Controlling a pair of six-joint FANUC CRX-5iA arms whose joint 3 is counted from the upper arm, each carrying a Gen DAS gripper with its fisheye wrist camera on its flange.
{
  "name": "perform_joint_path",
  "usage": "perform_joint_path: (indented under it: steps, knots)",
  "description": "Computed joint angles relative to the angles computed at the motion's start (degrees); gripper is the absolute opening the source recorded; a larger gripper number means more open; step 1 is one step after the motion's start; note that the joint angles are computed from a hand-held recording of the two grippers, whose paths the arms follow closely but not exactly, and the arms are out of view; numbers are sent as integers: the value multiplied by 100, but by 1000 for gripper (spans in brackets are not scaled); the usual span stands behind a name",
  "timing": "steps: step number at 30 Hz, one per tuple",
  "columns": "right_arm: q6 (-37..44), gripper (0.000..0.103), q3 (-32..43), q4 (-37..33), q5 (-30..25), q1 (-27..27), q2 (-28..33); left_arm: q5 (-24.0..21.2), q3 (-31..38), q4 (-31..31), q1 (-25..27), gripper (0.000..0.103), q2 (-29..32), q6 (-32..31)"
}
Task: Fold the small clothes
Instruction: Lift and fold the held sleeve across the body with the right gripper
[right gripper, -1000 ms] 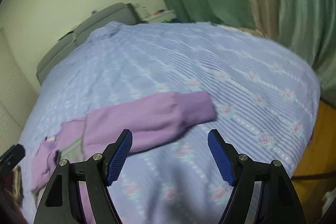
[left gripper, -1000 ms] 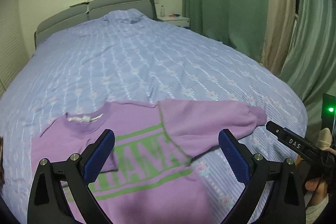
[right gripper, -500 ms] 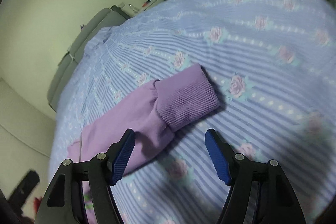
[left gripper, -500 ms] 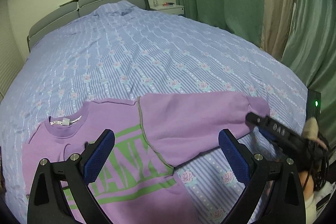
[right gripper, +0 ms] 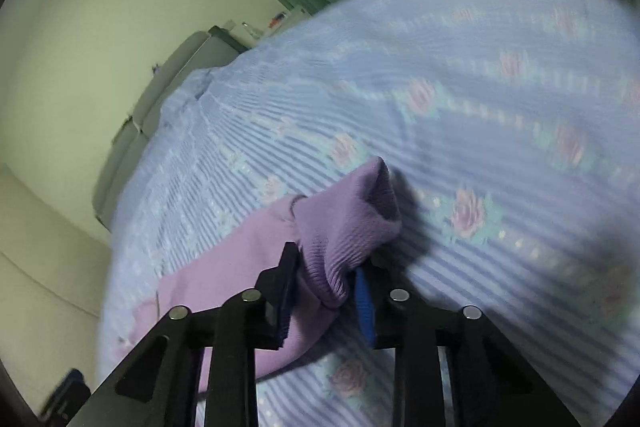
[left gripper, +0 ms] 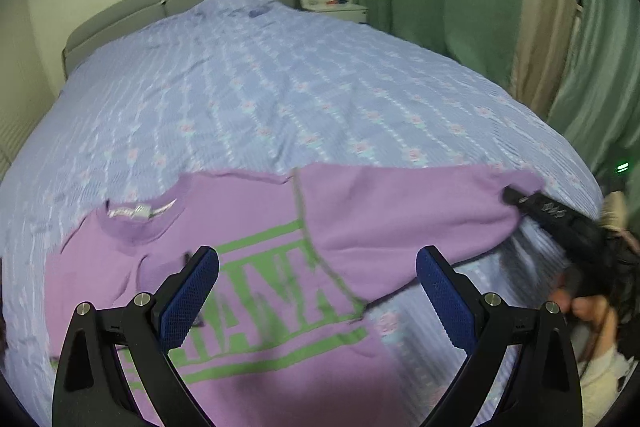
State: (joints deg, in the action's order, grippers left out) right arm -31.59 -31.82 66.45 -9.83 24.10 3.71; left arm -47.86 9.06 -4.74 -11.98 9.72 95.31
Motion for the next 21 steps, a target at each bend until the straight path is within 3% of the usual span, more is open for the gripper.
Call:
perform_joint_path:
  steps: [2,4,6,9,14,21]
  knots:
    - [909,25,324,-450,-846,428,-48,-12,-150,60,165,101,-120,59]
    - [1502,24,667,-352,-1596,804,-89,-41,-338,92,382,101,-302,108]
    - [1866,24,945,-178,-1993,1024,-80,-132,-478,-5,613,101,-509,226]
    - [2319,24,1365,87,-2310,1342,-8,-236,-659,-190,991,101,-829,457]
    - [3385,24,2242,-107,-2552,1911,410,-283,-964,-317,1708,101,-1347,578]
    - [5294,24,3720,-978,-2844,2743,1494,-77,-1773,370,2810,101,-1954,7]
